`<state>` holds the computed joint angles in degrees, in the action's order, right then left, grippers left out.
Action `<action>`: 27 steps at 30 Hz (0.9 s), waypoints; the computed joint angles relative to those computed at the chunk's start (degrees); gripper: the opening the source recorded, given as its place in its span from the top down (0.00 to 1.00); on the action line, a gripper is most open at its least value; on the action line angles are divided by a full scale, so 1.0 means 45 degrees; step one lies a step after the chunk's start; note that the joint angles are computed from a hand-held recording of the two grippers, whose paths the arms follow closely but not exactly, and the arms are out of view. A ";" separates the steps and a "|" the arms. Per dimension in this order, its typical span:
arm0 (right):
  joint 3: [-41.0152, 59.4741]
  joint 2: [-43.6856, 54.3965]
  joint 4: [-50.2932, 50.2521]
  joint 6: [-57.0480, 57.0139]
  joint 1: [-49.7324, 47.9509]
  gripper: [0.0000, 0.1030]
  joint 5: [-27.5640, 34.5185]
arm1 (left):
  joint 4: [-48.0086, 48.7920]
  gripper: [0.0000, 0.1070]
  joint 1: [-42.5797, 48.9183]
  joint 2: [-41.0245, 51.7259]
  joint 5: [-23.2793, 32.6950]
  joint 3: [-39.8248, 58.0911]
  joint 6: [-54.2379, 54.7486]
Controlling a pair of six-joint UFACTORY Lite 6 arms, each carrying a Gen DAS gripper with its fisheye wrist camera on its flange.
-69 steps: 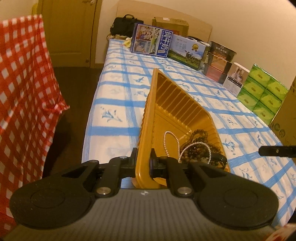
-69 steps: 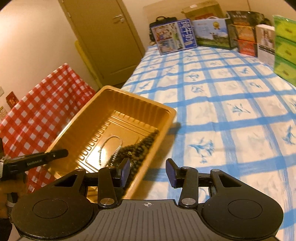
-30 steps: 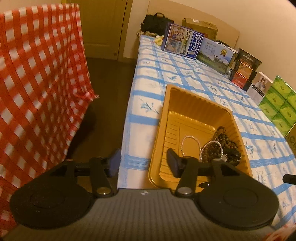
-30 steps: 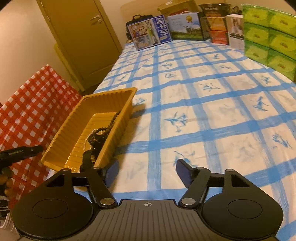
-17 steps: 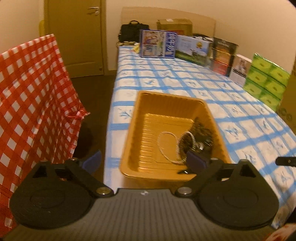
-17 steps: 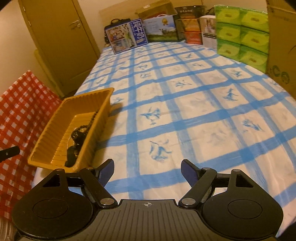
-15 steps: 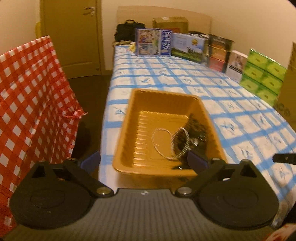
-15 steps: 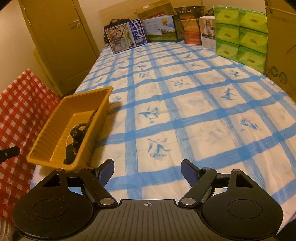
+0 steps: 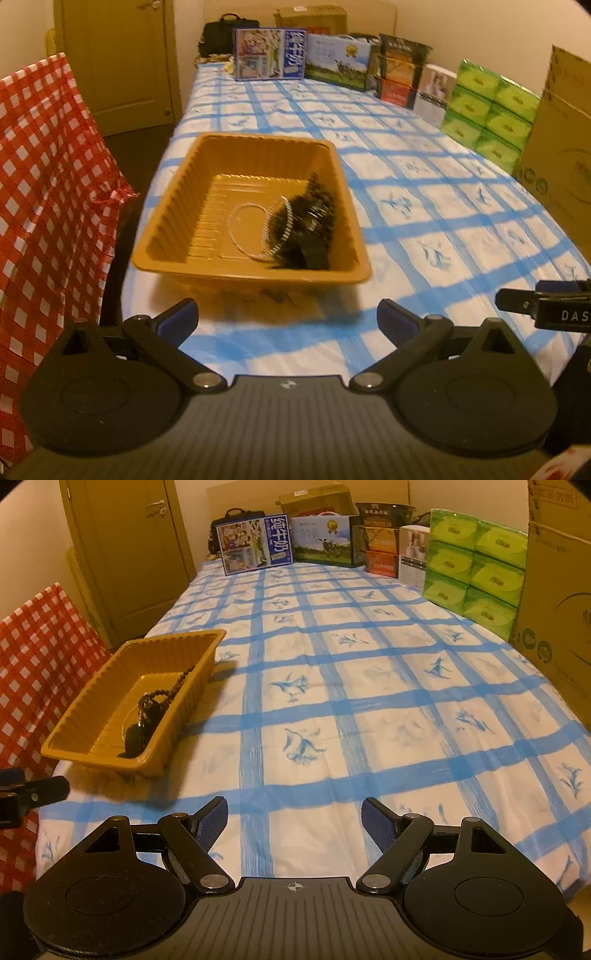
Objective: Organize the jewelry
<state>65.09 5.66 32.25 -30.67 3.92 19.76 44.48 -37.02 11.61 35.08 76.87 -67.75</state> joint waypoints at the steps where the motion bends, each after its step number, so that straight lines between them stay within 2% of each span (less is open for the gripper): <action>1: -0.0107 -0.0112 -0.0065 0.0050 0.0000 0.23 0.0025 | 0.0012 0.05 -0.0136 0.0109 0.0044 0.0096 0.0020; 12: -0.0577 -0.0615 -0.0209 -0.0188 -0.0061 0.23 0.0289 | -0.0880 0.06 -0.0649 0.0700 0.0749 0.0758 -0.0092; 17: -0.0668 -0.0689 -0.0308 -0.0163 0.0041 0.23 0.0315 | -0.0664 0.06 -0.0913 0.0999 0.1324 0.1087 -0.0240; 27: -0.0605 -0.0757 -0.0516 -0.0063 0.0190 0.23 0.0500 | -0.0358 0.06 -0.1148 0.1113 0.1612 0.1269 -0.0628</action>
